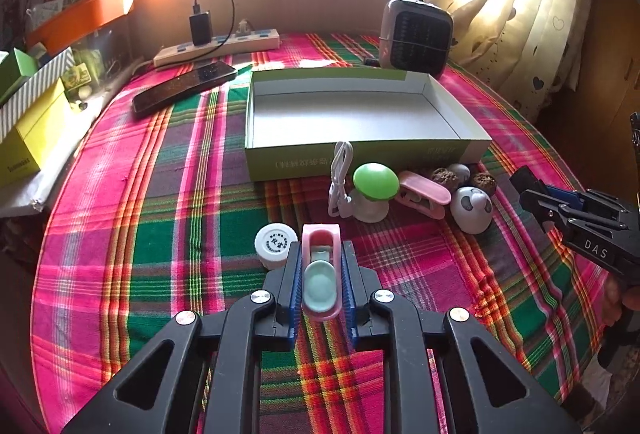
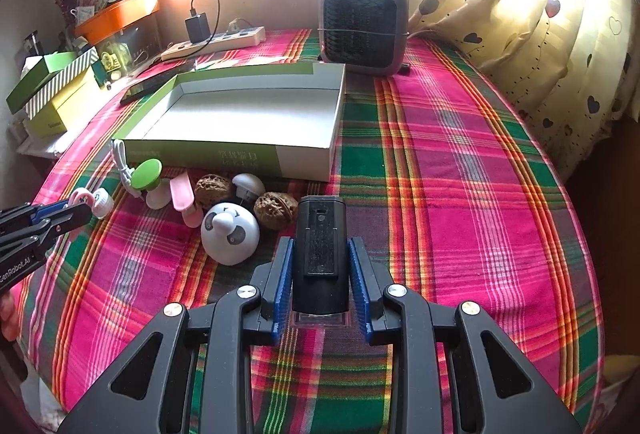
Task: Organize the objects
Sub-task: 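Carry the pink clip and the flashlight with both tools into the white box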
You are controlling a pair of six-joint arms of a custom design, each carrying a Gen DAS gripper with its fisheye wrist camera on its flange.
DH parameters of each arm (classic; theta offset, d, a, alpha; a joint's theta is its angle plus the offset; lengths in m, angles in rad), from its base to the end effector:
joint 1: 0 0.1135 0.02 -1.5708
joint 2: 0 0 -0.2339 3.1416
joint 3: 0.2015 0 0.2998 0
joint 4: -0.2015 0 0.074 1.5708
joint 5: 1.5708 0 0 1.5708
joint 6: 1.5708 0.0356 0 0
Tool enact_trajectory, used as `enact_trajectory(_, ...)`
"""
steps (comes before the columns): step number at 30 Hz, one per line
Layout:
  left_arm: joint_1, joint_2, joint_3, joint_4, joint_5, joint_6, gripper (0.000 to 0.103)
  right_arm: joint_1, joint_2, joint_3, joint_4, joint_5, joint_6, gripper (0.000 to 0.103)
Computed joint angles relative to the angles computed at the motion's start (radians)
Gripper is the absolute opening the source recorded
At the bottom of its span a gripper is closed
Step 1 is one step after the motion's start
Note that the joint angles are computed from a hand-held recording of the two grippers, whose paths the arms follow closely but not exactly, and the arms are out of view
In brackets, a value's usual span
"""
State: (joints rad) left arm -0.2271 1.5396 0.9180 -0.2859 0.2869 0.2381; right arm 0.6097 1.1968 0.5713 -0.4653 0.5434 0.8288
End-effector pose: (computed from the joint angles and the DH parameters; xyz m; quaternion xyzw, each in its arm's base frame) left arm 0.3417 -0.0893 0.1398 0.2610 0.8999 -0.1334 0.3230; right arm 0.2205 0.1315 0.1152 0.1657 0.9231 -0.0453 0.3440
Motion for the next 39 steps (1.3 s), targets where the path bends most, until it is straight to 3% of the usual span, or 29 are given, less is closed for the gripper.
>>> enact_trajectory(15, -0.01, 0.166, 0.262, -0.112, 0.042, -0.015, 0.016, -0.116, 0.039, 0.14, -0.004, -0.084, -0.134, 0.029)
enact_trajectory(29, -0.031, 0.375, 0.563, -0.193, 0.029, -0.023, 0.016, -0.257, 0.246, 0.347, 0.028, -0.178, -0.241, 0.029)
enact_trajectory(39, -0.062, 0.617, 0.862, -0.291, -0.017, -0.023, 0.016, -0.339, 0.441, 0.482, 0.052, -0.23, -0.266, 0.029)
